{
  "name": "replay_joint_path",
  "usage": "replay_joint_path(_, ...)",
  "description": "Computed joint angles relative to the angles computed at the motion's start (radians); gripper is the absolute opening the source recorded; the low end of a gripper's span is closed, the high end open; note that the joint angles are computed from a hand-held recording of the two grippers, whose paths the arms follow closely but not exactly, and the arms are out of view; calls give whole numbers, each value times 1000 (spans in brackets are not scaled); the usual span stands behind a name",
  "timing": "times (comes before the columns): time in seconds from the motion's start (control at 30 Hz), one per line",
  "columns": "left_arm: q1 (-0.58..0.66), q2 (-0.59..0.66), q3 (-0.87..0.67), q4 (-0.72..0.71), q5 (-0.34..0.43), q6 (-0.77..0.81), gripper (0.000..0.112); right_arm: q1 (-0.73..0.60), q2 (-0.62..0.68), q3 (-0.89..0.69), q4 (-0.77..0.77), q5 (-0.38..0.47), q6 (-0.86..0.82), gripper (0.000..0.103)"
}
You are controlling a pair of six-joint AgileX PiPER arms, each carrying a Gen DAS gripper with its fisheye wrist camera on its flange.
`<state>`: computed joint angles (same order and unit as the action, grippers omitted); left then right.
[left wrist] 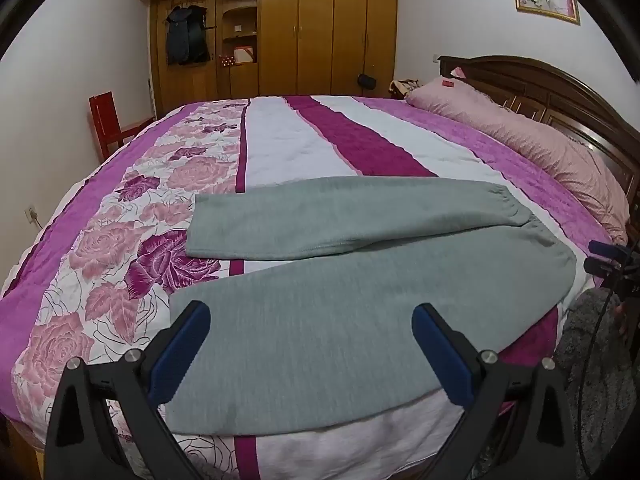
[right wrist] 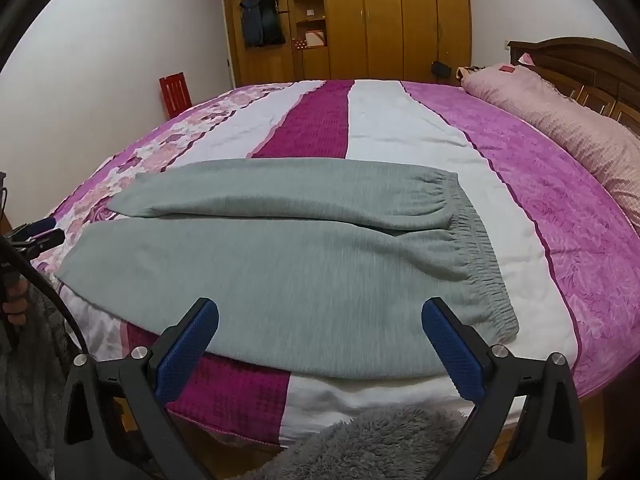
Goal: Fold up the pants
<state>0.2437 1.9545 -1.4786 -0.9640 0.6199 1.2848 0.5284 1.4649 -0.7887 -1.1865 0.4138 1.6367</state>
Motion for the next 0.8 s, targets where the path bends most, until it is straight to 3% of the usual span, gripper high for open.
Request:
replay_joint_path(0.23, 2, -24, 32, -15, -3, 13, 103, -22, 2, 20, -39, -26, 22, 101)
replay_joint_path(0.3, 0, 4, -12, 27, 13, -30, 103, -6, 15, -8, 18, 0, -25, 101)
replay_joint_path(0.57, -6, 0, -6, 36, 13, -36, 103, 4, 9, 0, -19, 12, 15, 101)
replay_joint_path(0.8, -10, -1, 0, 30, 6, -31, 103, -28, -2, 15, -10, -40, 13, 101)
